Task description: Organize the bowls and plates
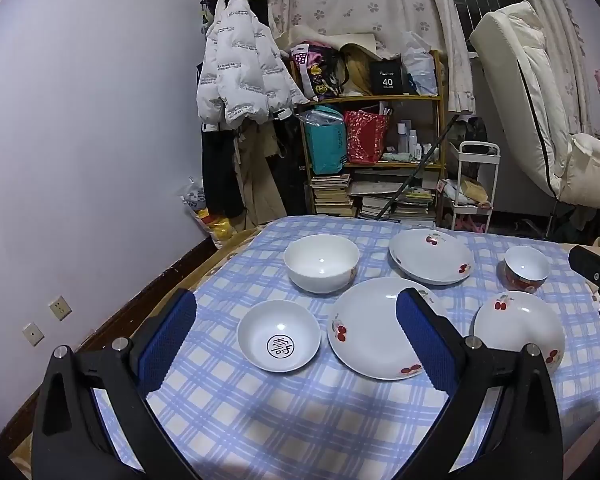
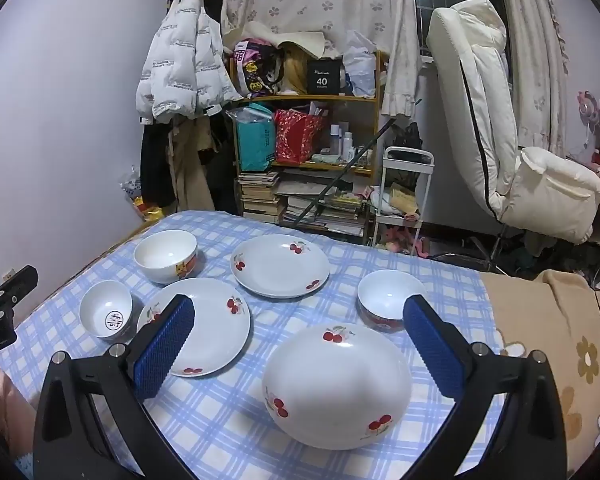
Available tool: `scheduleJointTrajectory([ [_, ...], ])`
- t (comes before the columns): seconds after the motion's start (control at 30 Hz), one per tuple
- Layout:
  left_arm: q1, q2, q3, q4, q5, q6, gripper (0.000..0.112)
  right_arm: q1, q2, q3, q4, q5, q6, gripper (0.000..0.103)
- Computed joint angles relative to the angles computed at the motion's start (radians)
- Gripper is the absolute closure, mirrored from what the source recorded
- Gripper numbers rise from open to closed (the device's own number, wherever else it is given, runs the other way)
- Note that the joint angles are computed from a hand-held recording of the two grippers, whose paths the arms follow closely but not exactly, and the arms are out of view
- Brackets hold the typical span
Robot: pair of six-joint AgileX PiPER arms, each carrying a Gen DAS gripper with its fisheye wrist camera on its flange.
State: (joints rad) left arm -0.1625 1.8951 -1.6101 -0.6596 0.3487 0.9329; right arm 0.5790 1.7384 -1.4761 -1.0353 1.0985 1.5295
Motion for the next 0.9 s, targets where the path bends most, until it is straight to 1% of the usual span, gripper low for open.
scheduleJointTrajectory([
  [0.03, -0.004, -0.003, 0.003, 0.011, -0.001, -0.008, 0.013, 0.0, 0.0, 0.001, -0.001, -0.001, 0.002, 0.0],
  [0.07, 0.005, 0.016, -0.029, 0.019, 0.028, -0.056, 0.013, 0.0, -0.001, 0.002, -0.002, -0.002, 0.003, 0.0],
  [0.13, 0.003, 0.013, -0.037, 0.038, 0.03, -0.073, 0.013, 0.0, -0.001, 0.003, -0.002, -0.002, 0.001, 0.0],
  [0.2, 0.002, 0.011, -0.035, 0.032, 0.026, -0.065, 0.013, -0.001, -0.002, 0.005, -0.002, -0.006, -0.001, 0.0],
  [0.33, 0.009, 0.001, -0.042, 0.04, 0.042, -0.066, 0.013, -0.003, -0.002, 0.005, -0.002, -0.007, 0.004, 0.0],
  [0.4, 0.012, 0.001, -0.035, 0.013, 0.039, -0.033, 0.013, -0.004, -0.001, 0.006, -0.001, -0.008, 0.003, 0.0],
  [0.43, 0.011, -0.009, -0.009, -0.025, 0.022, 0.011, 0.013, -0.004, -0.001, 0.006, -0.001, -0.008, 0.003, 0.0],
  [0.6, 0.008, -0.014, 0.01, -0.042, 0.007, 0.036, 0.013, 0.0, 0.0, 0.007, -0.005, -0.004, 0.008, 0.0],
  [0.9, 0.009, -0.015, 0.016, -0.049, 0.006, 0.048, 0.013, -0.003, 0.001, 0.002, 0.004, -0.007, 0.003, 0.0],
])
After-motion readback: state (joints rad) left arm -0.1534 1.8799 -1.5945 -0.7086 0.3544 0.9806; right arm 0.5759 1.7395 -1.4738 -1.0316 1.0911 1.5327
